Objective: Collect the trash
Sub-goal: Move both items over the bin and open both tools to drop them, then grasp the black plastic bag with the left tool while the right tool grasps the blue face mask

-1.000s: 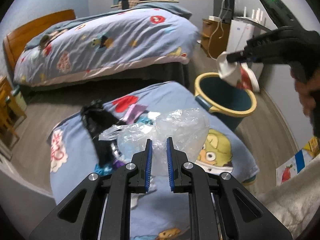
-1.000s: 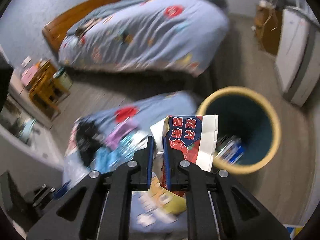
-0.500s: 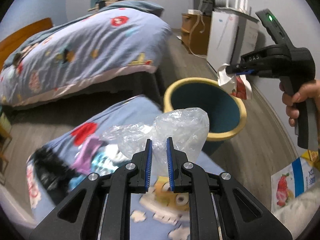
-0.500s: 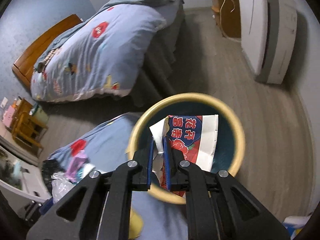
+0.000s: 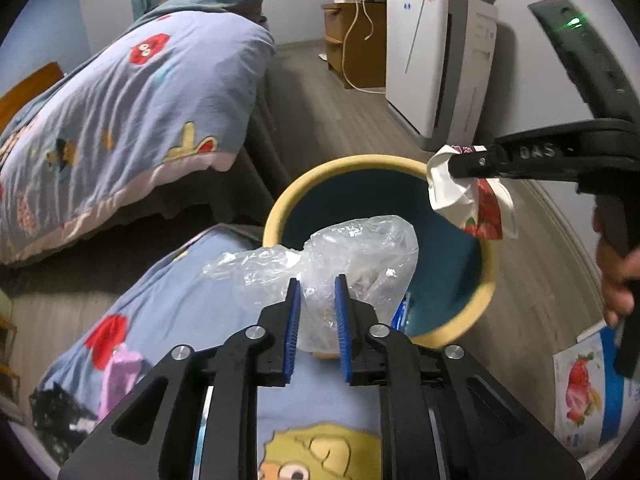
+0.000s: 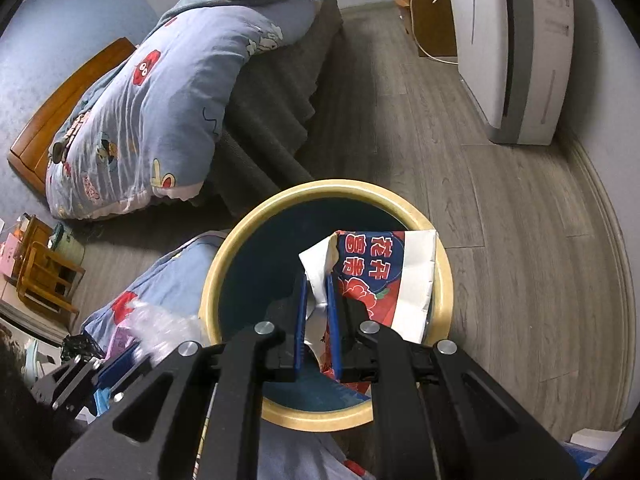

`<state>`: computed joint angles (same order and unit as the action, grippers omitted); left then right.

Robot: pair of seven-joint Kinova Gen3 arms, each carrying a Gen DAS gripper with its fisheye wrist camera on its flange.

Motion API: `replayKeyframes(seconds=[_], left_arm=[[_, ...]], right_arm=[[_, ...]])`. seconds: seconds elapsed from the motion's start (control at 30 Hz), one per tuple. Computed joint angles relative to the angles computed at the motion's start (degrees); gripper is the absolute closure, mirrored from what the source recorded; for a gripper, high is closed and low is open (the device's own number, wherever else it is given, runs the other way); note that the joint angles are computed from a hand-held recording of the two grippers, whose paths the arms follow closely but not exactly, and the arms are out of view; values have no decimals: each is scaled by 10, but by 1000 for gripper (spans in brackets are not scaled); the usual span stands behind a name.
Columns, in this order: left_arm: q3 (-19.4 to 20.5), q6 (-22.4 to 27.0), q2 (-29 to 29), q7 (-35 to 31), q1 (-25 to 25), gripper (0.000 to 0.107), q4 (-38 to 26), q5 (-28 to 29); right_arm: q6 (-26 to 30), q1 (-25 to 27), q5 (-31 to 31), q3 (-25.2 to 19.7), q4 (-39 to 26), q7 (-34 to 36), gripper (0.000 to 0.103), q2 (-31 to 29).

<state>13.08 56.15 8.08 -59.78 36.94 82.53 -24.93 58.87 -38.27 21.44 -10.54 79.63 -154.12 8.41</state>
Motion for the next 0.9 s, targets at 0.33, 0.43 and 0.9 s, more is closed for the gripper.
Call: replayKeyframes(seconds=[0.33, 0.43, 0.9], left_arm=[[-13, -37, 16, 26, 12, 42, 1, -26], [-14, -32, 11, 30, 10, 36, 8, -25], [9, 27, -152, 13, -82, 16, 79, 0]], right_arm=[[-20, -5, 22, 2, 12, -35, 47, -3], [-10, -9, 29, 1, 6, -42, 34, 0], [80, -79, 99, 0, -88, -48, 6, 37]])
